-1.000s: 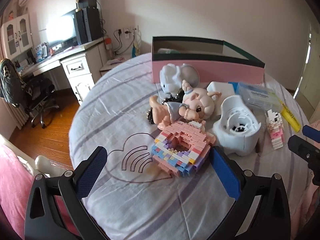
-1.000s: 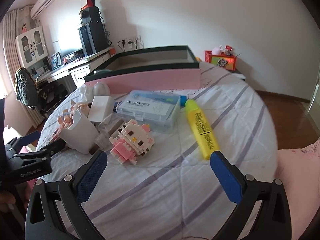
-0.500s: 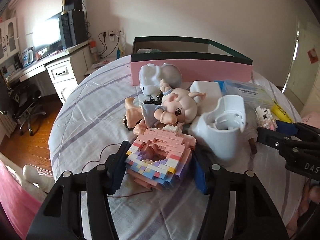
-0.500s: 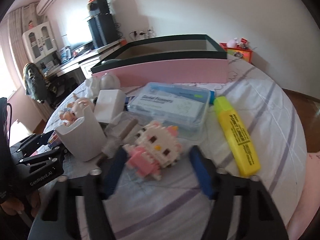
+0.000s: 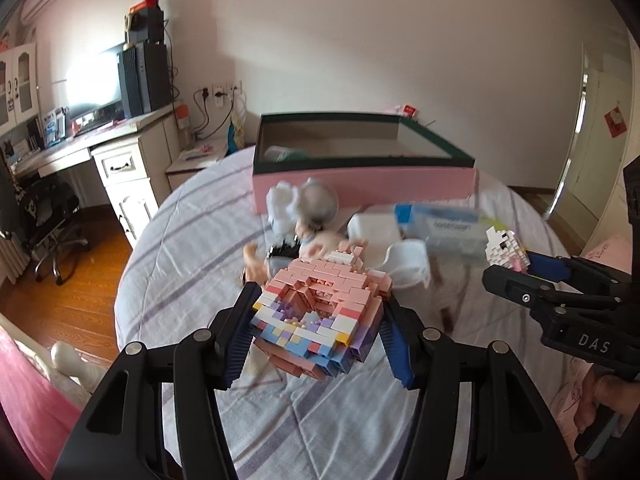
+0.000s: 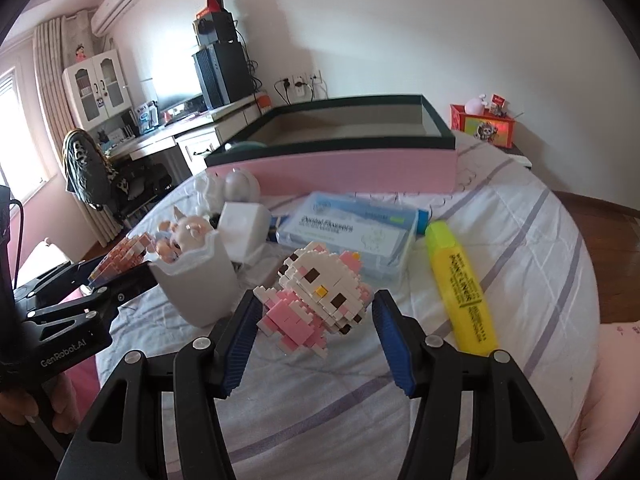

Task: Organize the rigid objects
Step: 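Carry both block toys into the pink box and open both tools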

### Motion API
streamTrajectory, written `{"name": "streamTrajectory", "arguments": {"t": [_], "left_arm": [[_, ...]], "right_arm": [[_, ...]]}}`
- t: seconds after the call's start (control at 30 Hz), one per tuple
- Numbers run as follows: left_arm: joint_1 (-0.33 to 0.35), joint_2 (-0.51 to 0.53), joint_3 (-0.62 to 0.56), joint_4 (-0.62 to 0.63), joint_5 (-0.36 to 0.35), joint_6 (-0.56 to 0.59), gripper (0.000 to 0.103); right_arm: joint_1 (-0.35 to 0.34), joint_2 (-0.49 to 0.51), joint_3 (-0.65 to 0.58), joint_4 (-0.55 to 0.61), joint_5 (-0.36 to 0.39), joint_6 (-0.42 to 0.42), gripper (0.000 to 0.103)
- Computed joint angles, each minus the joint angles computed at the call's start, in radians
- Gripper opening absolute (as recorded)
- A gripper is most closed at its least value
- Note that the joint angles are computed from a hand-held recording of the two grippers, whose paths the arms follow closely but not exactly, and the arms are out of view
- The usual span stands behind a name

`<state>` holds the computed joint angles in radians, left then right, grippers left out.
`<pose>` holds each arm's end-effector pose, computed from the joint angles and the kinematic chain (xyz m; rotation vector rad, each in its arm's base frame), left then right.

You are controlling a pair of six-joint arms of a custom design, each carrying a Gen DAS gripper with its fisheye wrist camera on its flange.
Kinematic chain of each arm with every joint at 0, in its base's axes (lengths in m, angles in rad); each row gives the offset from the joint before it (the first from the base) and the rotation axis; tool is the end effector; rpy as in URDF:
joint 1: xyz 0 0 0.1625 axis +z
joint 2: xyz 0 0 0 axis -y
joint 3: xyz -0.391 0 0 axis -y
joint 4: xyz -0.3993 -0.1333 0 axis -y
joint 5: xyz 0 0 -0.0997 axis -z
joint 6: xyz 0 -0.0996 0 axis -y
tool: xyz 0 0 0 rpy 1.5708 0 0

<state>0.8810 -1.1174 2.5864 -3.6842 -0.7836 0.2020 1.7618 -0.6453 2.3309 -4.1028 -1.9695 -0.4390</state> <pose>-0.0552 -0.3872 0.1205 0.7183 2.2568 -0.9953 0.1691 -0.3762 0.0148 0.5493 -2.4084 1.0381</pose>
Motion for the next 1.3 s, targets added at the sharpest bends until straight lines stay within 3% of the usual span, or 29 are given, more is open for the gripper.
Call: {"name": "streamTrajectory", "arguments": {"t": [0.27, 0.5, 0.77, 0.93, 1.0, 1.13, 1.3], "left_arm": [[-0.032, 0.013, -0.101, 0.035, -0.019, 0.081, 0.058], [0.011, 0.109, -0.345, 0.124, -0.036, 0.219, 0.058], [0.095, 0.290, -0.709, 0.345, 0.000, 0.268, 0.058], [0.157, 0.364, -0.880, 0.591, 0.007, 0.189, 0.058], [0.168, 0.394, -0.917, 0.630, 0.026, 0.195, 0.058], [0.184, 0.403, -0.946, 0.718, 0.018, 0.136, 0.058], [0.174, 0.394, -0.917, 0.691, 0.035, 0.135, 0.061]], "right_arm": [[0.024, -0.064, -0.045, 0.069, 0.013, -0.037, 0.059], [0.037, -0.112, -0.186, 0.217, -0.001, -0.097, 0.059], [-0.006, -0.075, -0.443, 0.475, -0.023, -0.085, 0.059], [-0.047, -0.029, -0.584, 0.682, -0.045, -0.015, 0.059], [-0.059, -0.012, -0.623, 0.741, -0.060, 0.006, 0.059], [-0.055, 0.012, -0.656, 0.753, -0.091, -0.009, 0.059], [-0.058, 0.007, -0.644, 0.747, -0.085, 0.010, 0.060]]}}
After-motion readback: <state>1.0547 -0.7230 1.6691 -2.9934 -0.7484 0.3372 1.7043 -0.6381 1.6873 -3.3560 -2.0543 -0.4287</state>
